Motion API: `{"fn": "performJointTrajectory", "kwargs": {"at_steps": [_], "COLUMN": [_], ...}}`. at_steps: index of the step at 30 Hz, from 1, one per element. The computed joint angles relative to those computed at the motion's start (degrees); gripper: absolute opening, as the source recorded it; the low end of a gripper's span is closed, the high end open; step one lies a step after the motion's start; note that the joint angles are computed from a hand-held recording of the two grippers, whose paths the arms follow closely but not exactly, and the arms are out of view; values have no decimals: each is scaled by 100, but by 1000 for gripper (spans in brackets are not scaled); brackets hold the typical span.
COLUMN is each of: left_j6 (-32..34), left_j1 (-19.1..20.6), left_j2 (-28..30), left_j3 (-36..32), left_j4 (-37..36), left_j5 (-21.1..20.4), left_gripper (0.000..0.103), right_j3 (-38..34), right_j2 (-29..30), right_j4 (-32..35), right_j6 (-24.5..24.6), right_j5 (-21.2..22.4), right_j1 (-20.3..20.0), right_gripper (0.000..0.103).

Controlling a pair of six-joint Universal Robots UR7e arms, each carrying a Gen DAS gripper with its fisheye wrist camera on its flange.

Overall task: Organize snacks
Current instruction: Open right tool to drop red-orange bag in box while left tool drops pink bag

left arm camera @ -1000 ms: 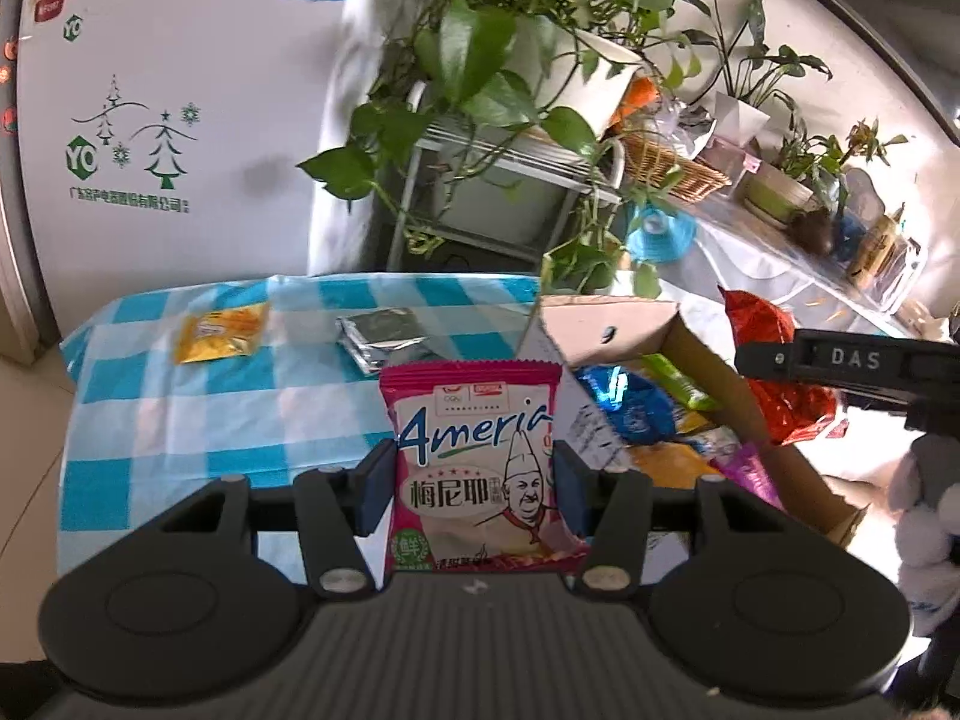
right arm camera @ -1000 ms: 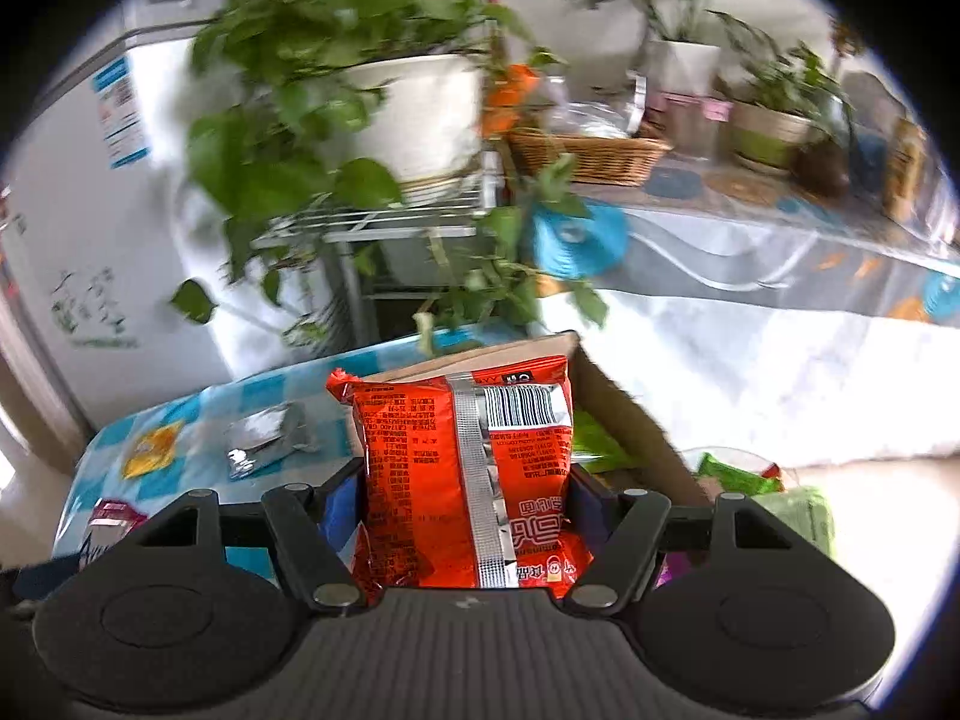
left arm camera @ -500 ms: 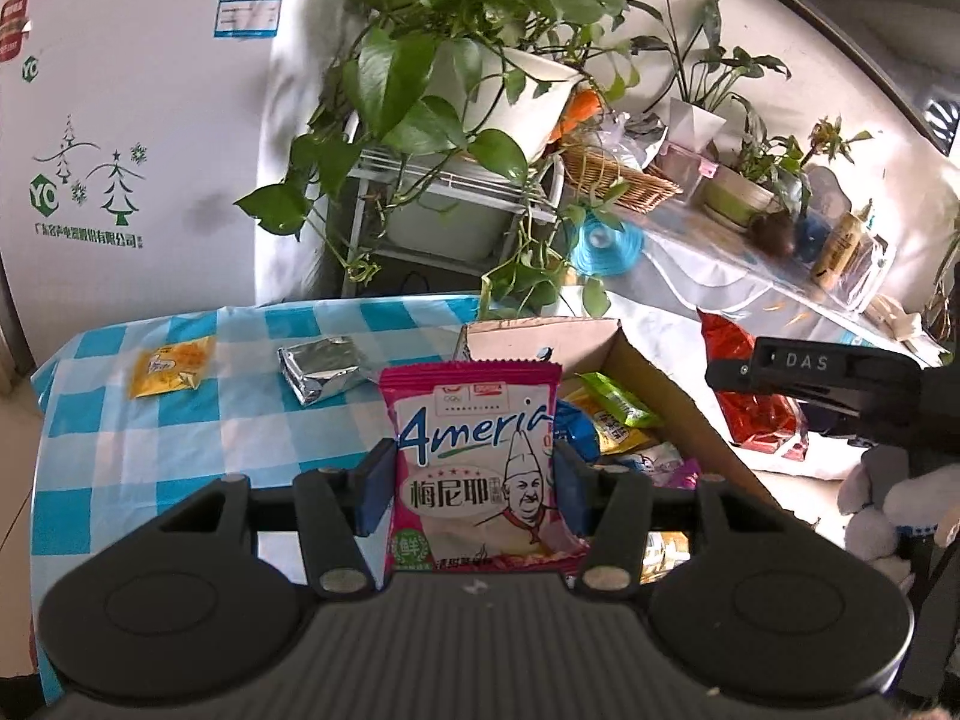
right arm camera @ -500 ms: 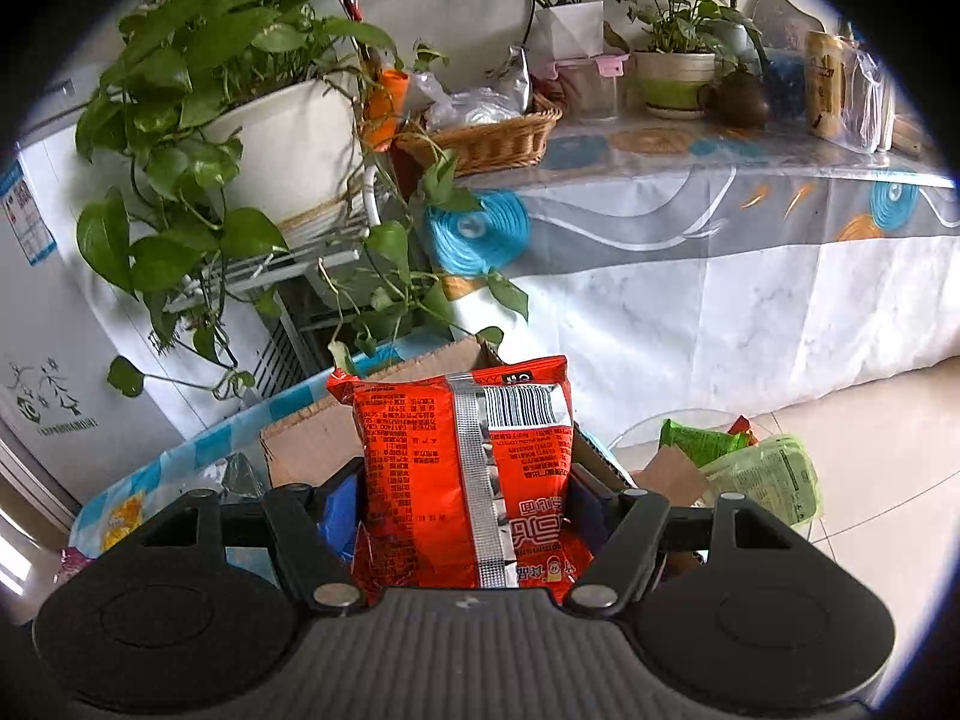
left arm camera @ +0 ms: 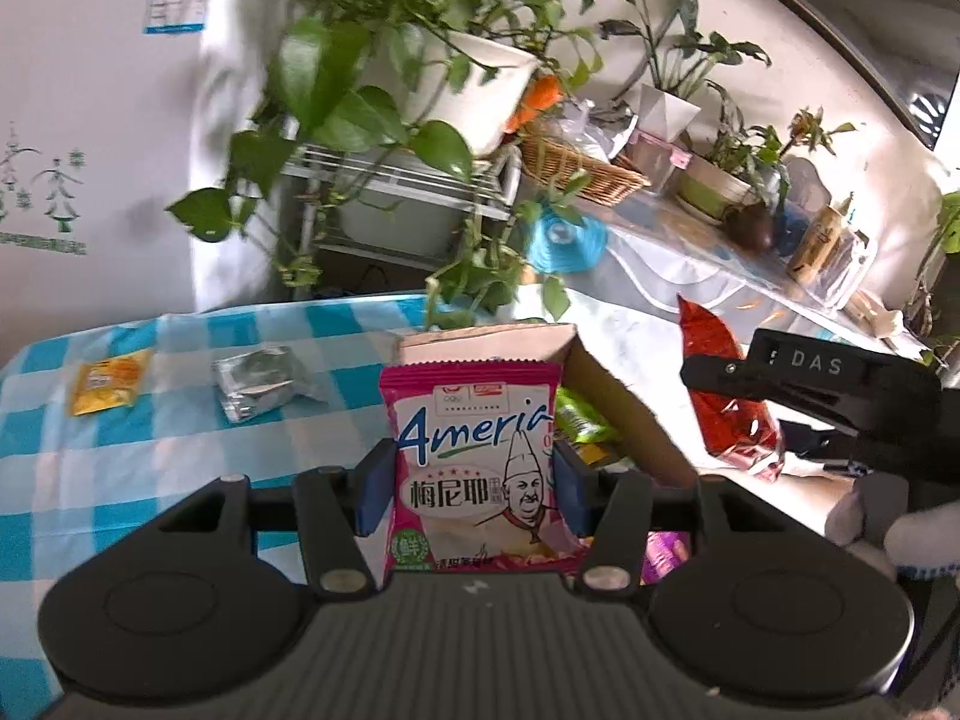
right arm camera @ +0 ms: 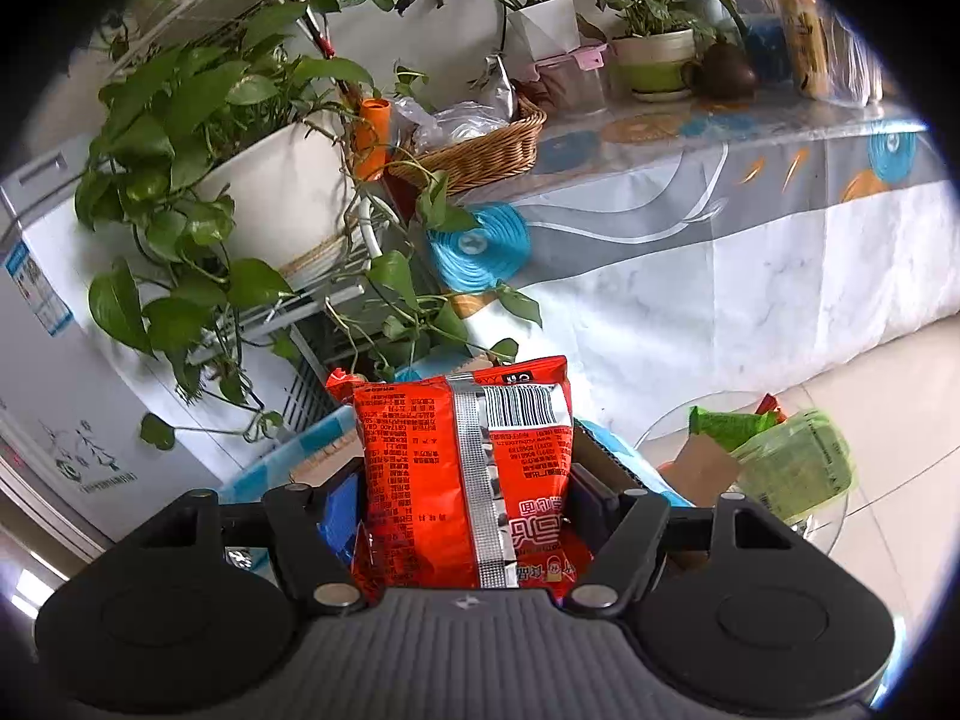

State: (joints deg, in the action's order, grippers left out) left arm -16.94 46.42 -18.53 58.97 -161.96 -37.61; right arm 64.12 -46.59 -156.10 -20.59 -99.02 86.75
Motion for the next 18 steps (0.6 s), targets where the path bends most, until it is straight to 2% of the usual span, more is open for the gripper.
{"fn": "performJointTrajectory", "kwargs": {"at_steps": [10, 14, 16, 18], "left_j6": [-103, -109, -32, 11], "left_j1": [221, 252, 235, 214], "left_j2": [948, 1277, 1227, 1144], "left_j3": [-1781, -2412, -2297, -2125], "left_j4": [1050, 1381, 1178, 1004], "left_j5": [-657, -774, -784, -699], "left_gripper": [55, 81, 90, 91], "right_j3": [-315, -409, -413, -417], "right_j2": [140, 211, 229, 221], "right_j4": [343, 331, 205, 219], "right_j6": [528, 642, 697, 741], "right_j5": [-66, -127, -198, -149], "right_j1": [-24, -20, -12, -23], "right_gripper": [75, 77, 79, 80]}}
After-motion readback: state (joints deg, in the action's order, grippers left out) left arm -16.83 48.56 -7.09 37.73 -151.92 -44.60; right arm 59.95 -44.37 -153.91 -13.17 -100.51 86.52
